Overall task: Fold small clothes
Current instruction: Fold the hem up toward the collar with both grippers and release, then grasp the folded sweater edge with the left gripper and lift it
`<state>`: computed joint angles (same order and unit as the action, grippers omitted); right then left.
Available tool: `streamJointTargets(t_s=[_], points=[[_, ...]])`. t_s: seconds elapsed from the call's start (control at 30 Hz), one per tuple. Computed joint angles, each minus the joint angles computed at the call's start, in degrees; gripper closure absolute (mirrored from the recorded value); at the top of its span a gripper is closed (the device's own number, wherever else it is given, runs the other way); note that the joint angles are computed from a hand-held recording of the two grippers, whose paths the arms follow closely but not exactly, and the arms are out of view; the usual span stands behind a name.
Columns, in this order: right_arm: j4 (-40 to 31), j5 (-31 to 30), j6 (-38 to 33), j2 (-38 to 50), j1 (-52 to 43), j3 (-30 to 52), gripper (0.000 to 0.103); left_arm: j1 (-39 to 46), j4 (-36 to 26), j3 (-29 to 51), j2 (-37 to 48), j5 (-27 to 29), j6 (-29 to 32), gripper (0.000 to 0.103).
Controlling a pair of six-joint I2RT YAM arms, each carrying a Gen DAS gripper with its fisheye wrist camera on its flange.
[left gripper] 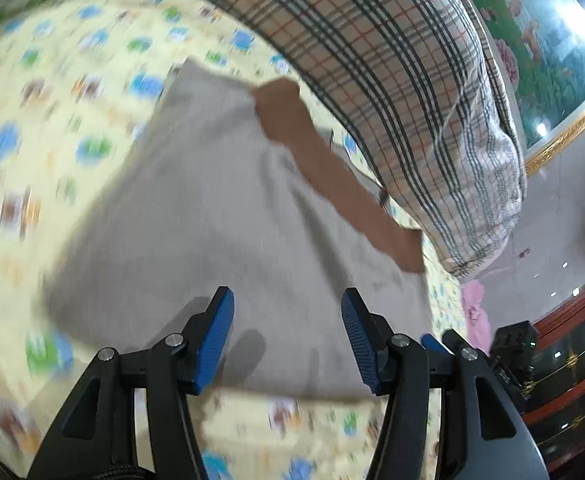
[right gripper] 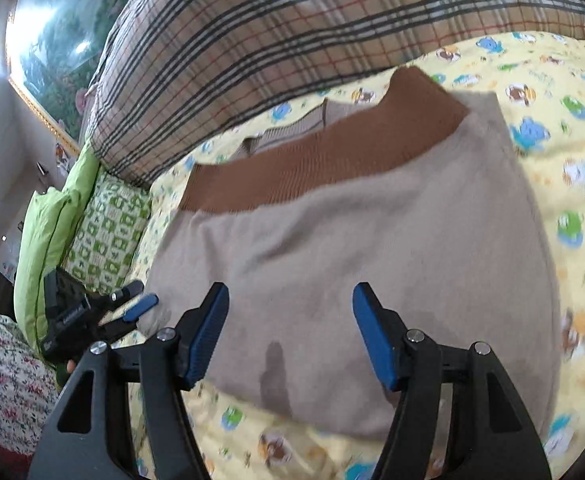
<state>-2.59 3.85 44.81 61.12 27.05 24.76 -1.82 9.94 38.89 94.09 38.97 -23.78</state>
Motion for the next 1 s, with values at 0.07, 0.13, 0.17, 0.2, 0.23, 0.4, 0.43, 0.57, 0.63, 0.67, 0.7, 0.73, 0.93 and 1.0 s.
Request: streamJointTargets(t_s=[0.07, 0.13, 0.17, 0.2, 0.23, 0.4, 0.43, 0.57, 0.63, 0.67, 0.7, 0.73, 0.93, 1.0], points=[[0.0, 1.8, 2.4, -0.2, 2.8, -0.4, 0.038, 0.5, 1.5, -4.8, -2.9, 0.4, -0.5, 0.045], [-0.8, 3.6, 4.6, -1.8, 5.3, -1.4, 0.038, 1.3, 1.8, -8.3, -5.0, 0.4, -0.5, 0.045], [-1.5, 4.4, 5.4, -2.6, 6.3, -1.6, 0.038, 1.8, 1.6, -9.8, -5.9, 0.2, -0.6, 0.044], [-2.4, 5.4, 6.2, -3.4, 7.6, -1.9, 0.038, 2.6, 1.7, -11.4, -6.6, 0.4, -0.9, 0.044], [-3.2, 6.5, 6.9, -4.2, 8.7, -2.0, 0.038, 3.4, 2.1, -12.8, -7.1, 0.7, -1.2, 0.042], [-6.4, 12.0, 11.5, -8.3, 15.2, -3.3, 0.038, 5.8, 7.6, -16.5, -6.0, 1.3, -4.7, 0.042], [-6.4, 12.3, 12.1, -8.7, 15.9, -3.5, 0.038, 5.6, 9.0, -16.9, -5.8, 0.5, -5.5, 0.042], [-6.1, 13.3, 14.1, -8.8, 18.0, -3.8, 0.038, 4.1, 15.9, -15.9, -2.0, -4.1, -10.4, 0.042], [-5.9, 13.6, 14.6, -8.6, 18.8, -3.7, 0.038, 3.4, 19.0, -13.4, 1.2, -5.9, -13.9, 0.042], [-6.0, 13.8, 14.7, -8.5, 19.1, -3.6, 0.038, 3.1, 19.7, -12.1, 2.5, -6.6, -15.1, 0.042], [-6.1, 13.9, 14.7, -8.5, 19.2, -3.5, 0.038, 2.9, 20.0, -10.5, 3.9, -7.1, -15.7, 0.042], [-6.2, 13.9, 14.6, -8.6, 19.2, -3.3, 0.038, 2.7, 19.9, -8.6, 5.5, -7.6, -16.1, 0.042], [-6.0, 12.4, 12.7, -9.7, 16.1, -3.9, 0.038, 0.3, 18.2, -0.9, 10.3, -12.4, -15.0, 0.075], [-5.1, 10.3, 11.6, -10.7, 13.4, -4.8, 0.038, -0.9, 16.1, 0.9, 9.9, -14.2, -13.6, 0.082]])
